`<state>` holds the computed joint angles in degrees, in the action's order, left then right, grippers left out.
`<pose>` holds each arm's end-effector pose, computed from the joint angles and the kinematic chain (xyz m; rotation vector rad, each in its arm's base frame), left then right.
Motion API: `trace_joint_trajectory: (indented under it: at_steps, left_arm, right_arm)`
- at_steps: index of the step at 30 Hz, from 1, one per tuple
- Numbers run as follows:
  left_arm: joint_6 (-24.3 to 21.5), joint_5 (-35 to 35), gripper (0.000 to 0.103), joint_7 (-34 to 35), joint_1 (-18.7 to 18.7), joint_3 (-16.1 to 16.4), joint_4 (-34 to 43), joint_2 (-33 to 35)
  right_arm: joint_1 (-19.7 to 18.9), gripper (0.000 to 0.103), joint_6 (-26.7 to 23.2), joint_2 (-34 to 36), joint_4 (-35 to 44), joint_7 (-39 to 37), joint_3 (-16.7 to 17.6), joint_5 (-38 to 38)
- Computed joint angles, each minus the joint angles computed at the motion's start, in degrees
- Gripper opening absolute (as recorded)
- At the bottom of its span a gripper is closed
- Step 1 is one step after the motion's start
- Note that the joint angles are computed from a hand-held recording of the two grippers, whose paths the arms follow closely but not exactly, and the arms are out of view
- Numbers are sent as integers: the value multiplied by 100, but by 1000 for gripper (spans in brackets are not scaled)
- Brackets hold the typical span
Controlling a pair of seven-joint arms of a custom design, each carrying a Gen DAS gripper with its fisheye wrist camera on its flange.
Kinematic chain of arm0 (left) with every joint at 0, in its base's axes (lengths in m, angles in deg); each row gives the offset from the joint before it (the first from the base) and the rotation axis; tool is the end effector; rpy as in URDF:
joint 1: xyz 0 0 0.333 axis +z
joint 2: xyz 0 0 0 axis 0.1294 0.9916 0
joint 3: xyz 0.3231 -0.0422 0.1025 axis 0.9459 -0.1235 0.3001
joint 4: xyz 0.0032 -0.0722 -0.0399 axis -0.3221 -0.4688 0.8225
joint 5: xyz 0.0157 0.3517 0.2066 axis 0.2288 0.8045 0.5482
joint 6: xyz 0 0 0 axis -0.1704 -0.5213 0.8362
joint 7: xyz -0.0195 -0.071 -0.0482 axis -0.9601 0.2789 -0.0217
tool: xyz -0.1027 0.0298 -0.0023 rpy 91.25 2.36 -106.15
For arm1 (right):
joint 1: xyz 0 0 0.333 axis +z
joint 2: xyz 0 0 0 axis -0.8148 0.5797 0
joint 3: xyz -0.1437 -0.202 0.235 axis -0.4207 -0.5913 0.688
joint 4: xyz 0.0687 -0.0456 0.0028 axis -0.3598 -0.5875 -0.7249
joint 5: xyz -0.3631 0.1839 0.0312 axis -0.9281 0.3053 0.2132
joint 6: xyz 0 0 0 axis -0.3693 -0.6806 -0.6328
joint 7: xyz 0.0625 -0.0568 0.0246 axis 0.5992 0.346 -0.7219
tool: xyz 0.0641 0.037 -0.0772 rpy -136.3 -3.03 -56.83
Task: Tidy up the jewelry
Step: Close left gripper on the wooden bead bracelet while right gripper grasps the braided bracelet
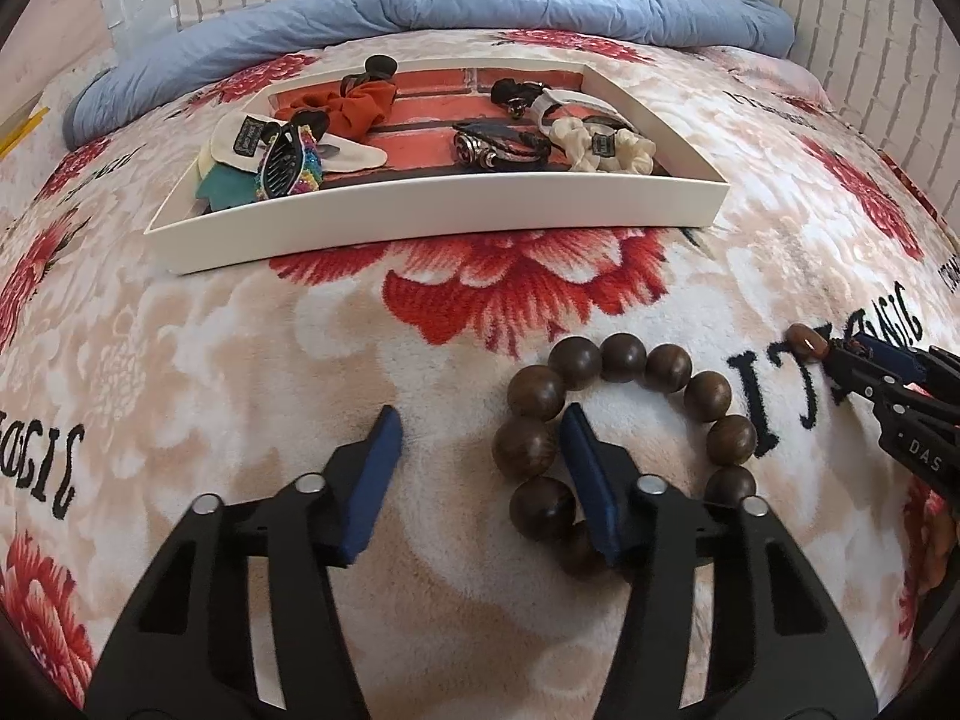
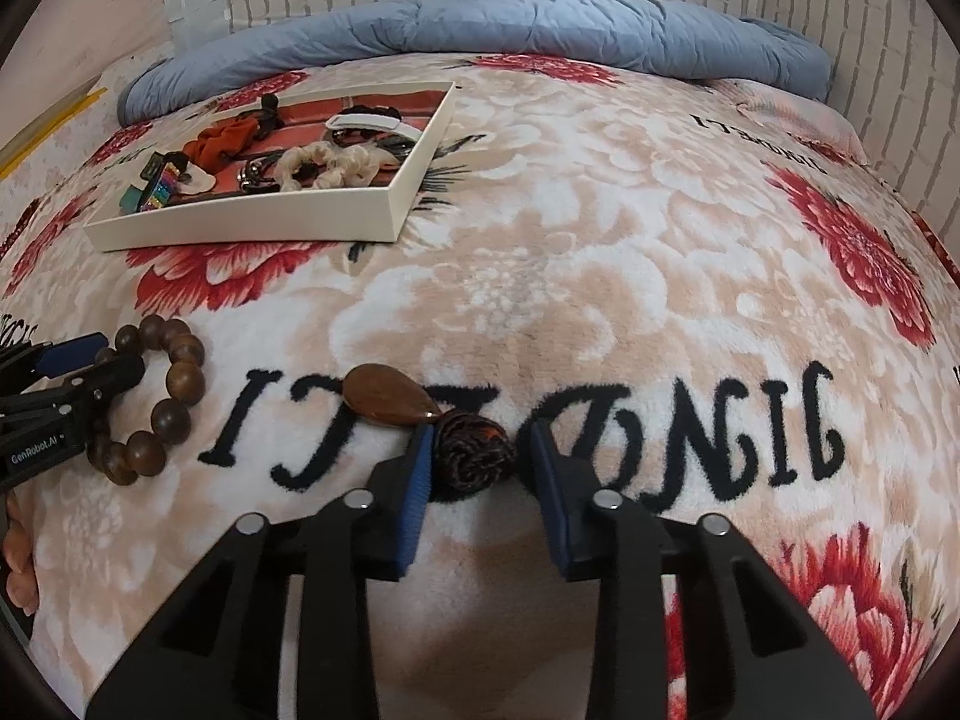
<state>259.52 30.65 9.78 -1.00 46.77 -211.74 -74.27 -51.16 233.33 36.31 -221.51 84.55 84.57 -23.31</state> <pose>0.4770 -0.2325 0.3924 -1.7175 2.0245 -0.6701 0.4633 0.0296 0.3872 -1.8717 1.7961 -0.6327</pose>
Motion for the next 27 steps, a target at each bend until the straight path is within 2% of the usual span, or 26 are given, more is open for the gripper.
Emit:
trace_joint_trajectory:
  at_steps: [6, 9, 11, 16, 21, 27]
  left_arm:
    - [107, -45, 46, 58, 16, -10, -54, -27]
    - [173, -11, 36, 111, 19, -32, -67, -28]
    - [231, -62, 25, 239, 5, -41, -82, -28]
    - [236, 15, 22, 216, 9, -60, -67, -21]
    - [382, -207, 21, 357, 17, -48, -129, -36]
    - [494, -193, 21, 309, 125, -93, -203, -106]
  right_arm:
    - [83, 30, 19, -2, -14, -66, -66, 91]
    - [119, 30, 35, -3, -23, -110, -100, 142]
    - [121, 30, 43, -3, -26, -121, -99, 157]
    - [27, 26, 82, -28, -48, -79, -22, 110]
    - [-289, 25, 81, -50, -45, 154, 257, -167]
    - [-1188, 24, 159, -107, -32, 920, 1021, -998]
